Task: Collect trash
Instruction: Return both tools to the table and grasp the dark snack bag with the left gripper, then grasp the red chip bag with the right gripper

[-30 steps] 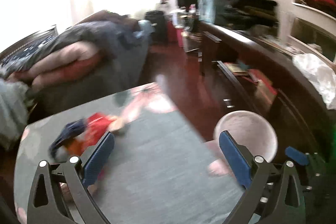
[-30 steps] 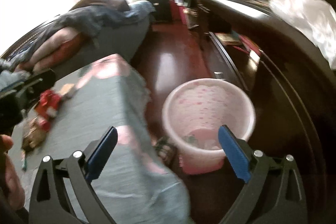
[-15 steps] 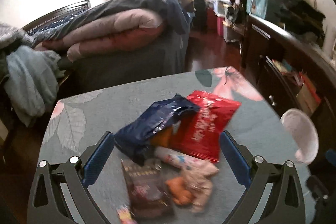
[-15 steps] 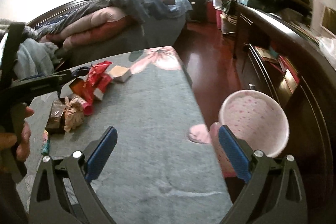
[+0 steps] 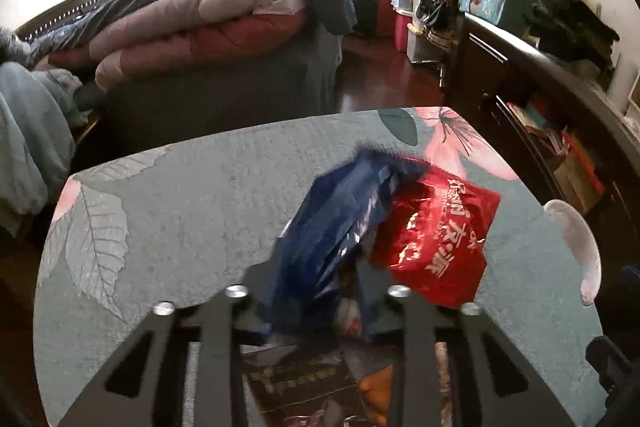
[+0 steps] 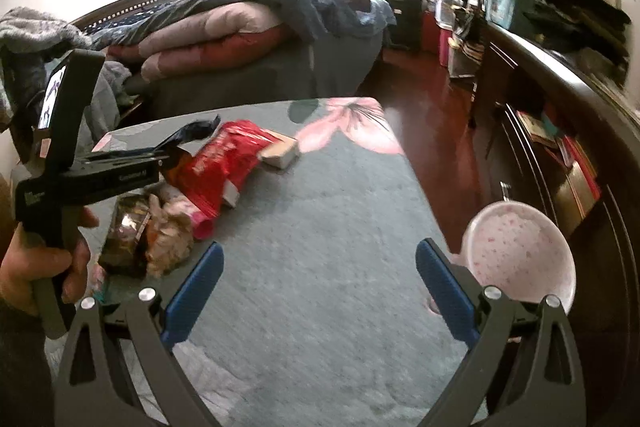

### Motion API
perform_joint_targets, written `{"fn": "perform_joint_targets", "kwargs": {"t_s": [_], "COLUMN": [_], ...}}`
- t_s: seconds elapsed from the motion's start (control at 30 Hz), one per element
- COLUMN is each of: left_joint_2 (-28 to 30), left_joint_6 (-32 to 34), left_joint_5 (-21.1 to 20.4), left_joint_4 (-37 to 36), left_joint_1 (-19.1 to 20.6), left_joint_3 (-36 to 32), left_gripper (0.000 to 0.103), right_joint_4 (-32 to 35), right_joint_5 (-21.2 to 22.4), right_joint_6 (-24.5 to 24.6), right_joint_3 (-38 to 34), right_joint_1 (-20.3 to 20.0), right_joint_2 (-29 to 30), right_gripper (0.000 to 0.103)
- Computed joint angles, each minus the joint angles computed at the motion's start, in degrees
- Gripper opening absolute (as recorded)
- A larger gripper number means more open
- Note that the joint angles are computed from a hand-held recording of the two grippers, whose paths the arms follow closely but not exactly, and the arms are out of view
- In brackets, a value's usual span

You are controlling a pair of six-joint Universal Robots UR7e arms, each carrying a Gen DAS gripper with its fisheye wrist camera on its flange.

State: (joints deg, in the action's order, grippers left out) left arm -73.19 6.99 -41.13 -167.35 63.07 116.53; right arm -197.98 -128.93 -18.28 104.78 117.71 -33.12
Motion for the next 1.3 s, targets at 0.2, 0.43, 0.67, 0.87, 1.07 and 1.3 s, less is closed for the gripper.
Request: {"fn": "perform_joint_targets", "kwargs": {"t_s": [0.2, 0.43, 0.67, 0.87, 1.07, 1.3], "left_joint_2": [-3.88, -8.68, -11.72, -13.05, -14.38, -16.20], "left_joint_6": [-0.57, -2.08, -2.68, -2.57, -3.33, -4.89], "left_joint_5": [-1.75, -1.41, -3.50, -4.38, -4.54, -3.66], "left_joint_4": [-3.77, -6.28, -5.88, -5.91, -5.88, -5.25], "left_joint_1": [0.02, -0.47, -0.43, -0.44, -1.00, -3.09], "left_joint_3": [2.49, 5.01, 6.56, 7.20, 8.25, 9.97], "left_gripper": [0.012, 0.011, 0.012, 0.012, 0.012, 0.012], "right_joint_4": [4.30, 14.83, 23.55, 22.61, 16.36, 11.15], "right_joint_5": [2.13, 3.09, 3.63, 6.42, 9.36, 11.74], "right_joint_6": [0.34, 6.90, 11.40, 11.44, 11.31, 10.90], "right_joint_3": [-6.29, -16.05, -24.85, -24.87, -18.64, -10.83], "right_joint_1": [0.81, 0.53, -0.35, -0.73, -0.61, -0.07], "right_joint_2": [3.37, 7.79, 12.72, 12.80, 8.90, 3.91], "right_gripper": [0.097, 0.097, 0.095, 0.027, 0.016, 0.010]}}
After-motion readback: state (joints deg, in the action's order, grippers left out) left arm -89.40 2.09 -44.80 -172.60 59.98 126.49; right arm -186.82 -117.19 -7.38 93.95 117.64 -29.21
